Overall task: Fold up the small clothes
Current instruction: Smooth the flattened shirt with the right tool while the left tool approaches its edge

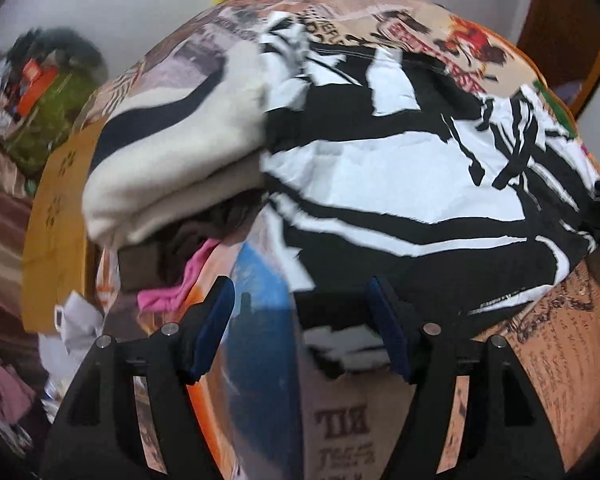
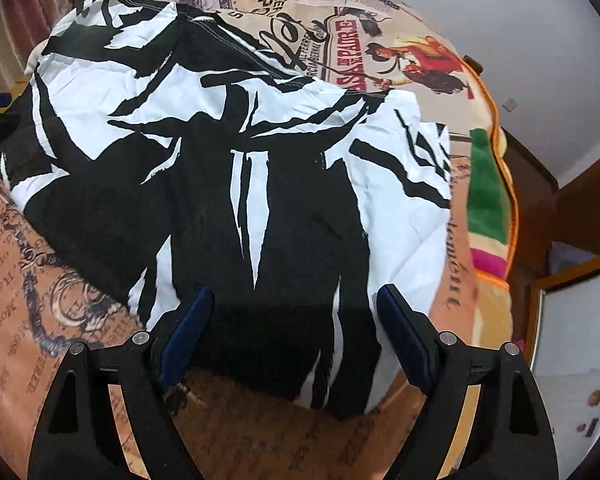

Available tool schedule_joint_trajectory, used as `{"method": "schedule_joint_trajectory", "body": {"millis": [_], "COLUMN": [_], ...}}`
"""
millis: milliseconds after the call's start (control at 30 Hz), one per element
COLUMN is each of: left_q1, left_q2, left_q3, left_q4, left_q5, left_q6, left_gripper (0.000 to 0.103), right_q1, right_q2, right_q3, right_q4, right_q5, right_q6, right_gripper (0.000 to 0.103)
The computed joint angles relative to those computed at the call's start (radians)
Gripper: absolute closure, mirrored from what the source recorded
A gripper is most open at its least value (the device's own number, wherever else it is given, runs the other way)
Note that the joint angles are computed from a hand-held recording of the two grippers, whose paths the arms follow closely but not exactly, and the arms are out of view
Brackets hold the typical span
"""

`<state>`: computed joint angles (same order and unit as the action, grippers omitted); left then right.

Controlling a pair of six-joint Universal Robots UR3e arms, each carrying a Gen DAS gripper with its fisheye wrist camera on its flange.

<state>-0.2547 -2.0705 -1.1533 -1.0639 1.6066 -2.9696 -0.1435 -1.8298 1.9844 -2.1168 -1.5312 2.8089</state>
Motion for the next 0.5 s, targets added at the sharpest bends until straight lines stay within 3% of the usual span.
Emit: {"method": "schedule_joint_trajectory", "body": {"millis": [233, 500], "left_q1": [0.072, 0.096], "left_q2": [0.167, 0.270], "left_q3": [-0.147, -0.249], "left_q4": [0.026, 0.019], "left_q5": [-0.059, -0.171], "left_q6": [-0.058, -0.132], "left_gripper": [0.034, 0.034], "right_q1": [-0.015, 0.090], "right_q2": [-0.086, -0.024], "right_q3": [-0.050, -0.135], "right_q4": [0.043, -0.060], "right_q5": [0.052, 0.101], "right_q6": [0.048, 0.181], "right_gripper": [0.021, 0.021]}}
